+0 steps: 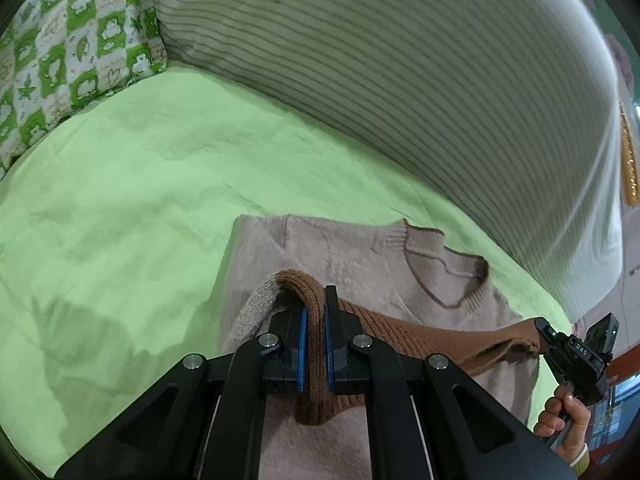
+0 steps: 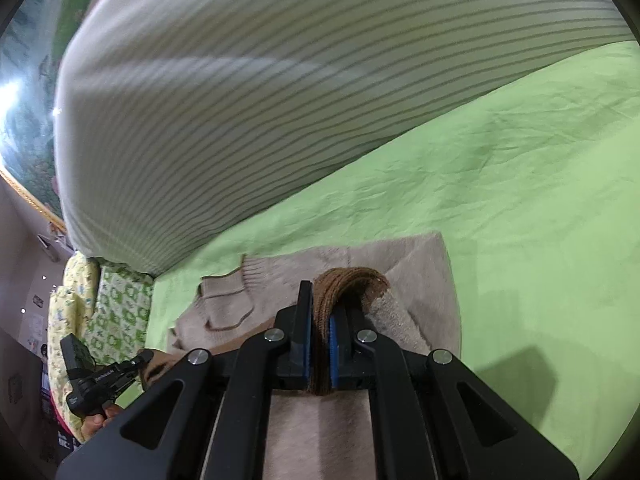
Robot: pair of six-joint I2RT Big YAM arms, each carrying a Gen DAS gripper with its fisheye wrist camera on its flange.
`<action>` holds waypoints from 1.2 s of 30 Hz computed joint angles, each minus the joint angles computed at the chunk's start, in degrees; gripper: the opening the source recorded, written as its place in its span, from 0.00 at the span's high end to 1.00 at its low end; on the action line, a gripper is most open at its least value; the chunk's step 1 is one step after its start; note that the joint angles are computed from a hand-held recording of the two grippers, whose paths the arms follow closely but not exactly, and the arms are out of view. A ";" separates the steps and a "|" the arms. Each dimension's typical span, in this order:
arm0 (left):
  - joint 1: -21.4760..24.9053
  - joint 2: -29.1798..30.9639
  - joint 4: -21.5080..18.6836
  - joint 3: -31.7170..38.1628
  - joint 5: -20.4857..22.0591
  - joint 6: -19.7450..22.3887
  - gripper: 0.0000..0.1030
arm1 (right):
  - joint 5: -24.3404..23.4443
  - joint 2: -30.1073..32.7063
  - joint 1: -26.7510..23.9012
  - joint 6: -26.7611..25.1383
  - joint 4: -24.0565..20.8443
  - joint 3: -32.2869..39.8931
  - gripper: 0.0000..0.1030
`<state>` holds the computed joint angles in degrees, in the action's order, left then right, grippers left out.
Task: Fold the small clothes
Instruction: 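Lift the brown hem with both grippers and fold it toward the collar, then pinch the middle of the brown ribbed hem with both grippers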
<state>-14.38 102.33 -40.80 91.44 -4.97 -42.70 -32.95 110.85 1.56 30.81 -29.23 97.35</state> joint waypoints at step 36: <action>-9.56 9.88 -14.23 16.40 -6.22 21.25 0.33 | 5.25 -2.07 4.16 -20.09 -9.03 2.43 0.39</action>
